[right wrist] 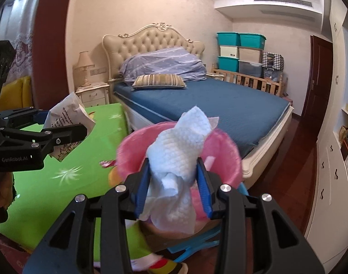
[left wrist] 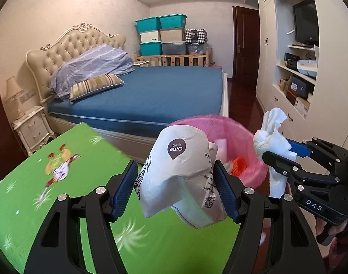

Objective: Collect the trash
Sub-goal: 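Carry paper bag in left tool and tissue in right tool over the bin, then open both tools to drop the paper bag and tissue into the bin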

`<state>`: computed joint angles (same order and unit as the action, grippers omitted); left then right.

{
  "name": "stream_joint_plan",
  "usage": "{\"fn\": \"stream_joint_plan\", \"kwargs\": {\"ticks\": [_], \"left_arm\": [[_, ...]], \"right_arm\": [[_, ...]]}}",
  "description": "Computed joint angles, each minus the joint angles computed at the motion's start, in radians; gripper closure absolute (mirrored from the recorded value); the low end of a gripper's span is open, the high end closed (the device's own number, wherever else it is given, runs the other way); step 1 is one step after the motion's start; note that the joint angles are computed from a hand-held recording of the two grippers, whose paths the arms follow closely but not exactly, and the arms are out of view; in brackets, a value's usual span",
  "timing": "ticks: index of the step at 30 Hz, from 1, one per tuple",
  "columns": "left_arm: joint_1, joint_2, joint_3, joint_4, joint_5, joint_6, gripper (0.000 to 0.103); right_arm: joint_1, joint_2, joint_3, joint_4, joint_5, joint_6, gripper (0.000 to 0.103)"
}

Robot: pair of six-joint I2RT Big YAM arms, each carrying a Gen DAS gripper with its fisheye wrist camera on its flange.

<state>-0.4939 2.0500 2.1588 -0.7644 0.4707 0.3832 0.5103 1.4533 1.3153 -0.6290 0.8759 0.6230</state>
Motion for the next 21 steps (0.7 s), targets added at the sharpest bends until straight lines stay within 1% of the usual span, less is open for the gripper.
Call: {"fn": "stream_joint_plan", "kwargs": {"ticks": [4,6,8,10,13,15,17,18,19,20,21], "left_arm": [[-0.027,0.096,0.173,-0.090,0.003,-0.042,0.038],[-0.036,0.137,0.247,-0.125,-0.004,-0.058,0.038],[-0.043,0.173,0.311,-0.154,-0.006,-0.072,0.038],[-0.046,0.193,0.345,-0.166,-0.010,-0.082,0.038],[-0.052,0.219,0.387,-0.176,-0.007,-0.093,0.038],[-0.057,0.236,0.415,-0.185,-0.009,-0.104,0.037],[-0.060,0.274,0.483,-0.209,-0.006,-0.131,0.037],[-0.060,0.301,0.535,-0.229,-0.003,-0.154,0.036],[-0.058,0.318,0.565,-0.239,0.003,-0.172,0.032],[-0.055,0.336,0.597,-0.246,0.014,-0.200,0.019],[-0.050,0.340,0.603,-0.237,0.022,-0.224,0.012]], "right_arm": [[-0.046,-0.004,0.003,0.018,-0.022,-0.048,0.063],[-0.070,0.000,0.009,0.021,-0.037,-0.071,0.063],[-0.093,0.003,0.011,0.040,-0.059,-0.102,0.063],[-0.107,0.008,0.013,0.048,-0.069,-0.115,0.063],[-0.132,0.018,0.016,0.082,-0.092,-0.162,0.061],[-0.154,0.027,0.023,0.096,-0.119,-0.190,0.061],[-0.178,0.036,0.024,0.129,-0.155,-0.239,0.059],[-0.193,0.044,0.026,0.154,-0.174,-0.282,0.058],[-0.208,0.051,0.027,0.181,-0.192,-0.327,0.048],[-0.223,0.057,0.028,0.195,-0.212,-0.353,0.032],[-0.234,0.059,0.029,0.197,-0.219,-0.355,0.026]]}}
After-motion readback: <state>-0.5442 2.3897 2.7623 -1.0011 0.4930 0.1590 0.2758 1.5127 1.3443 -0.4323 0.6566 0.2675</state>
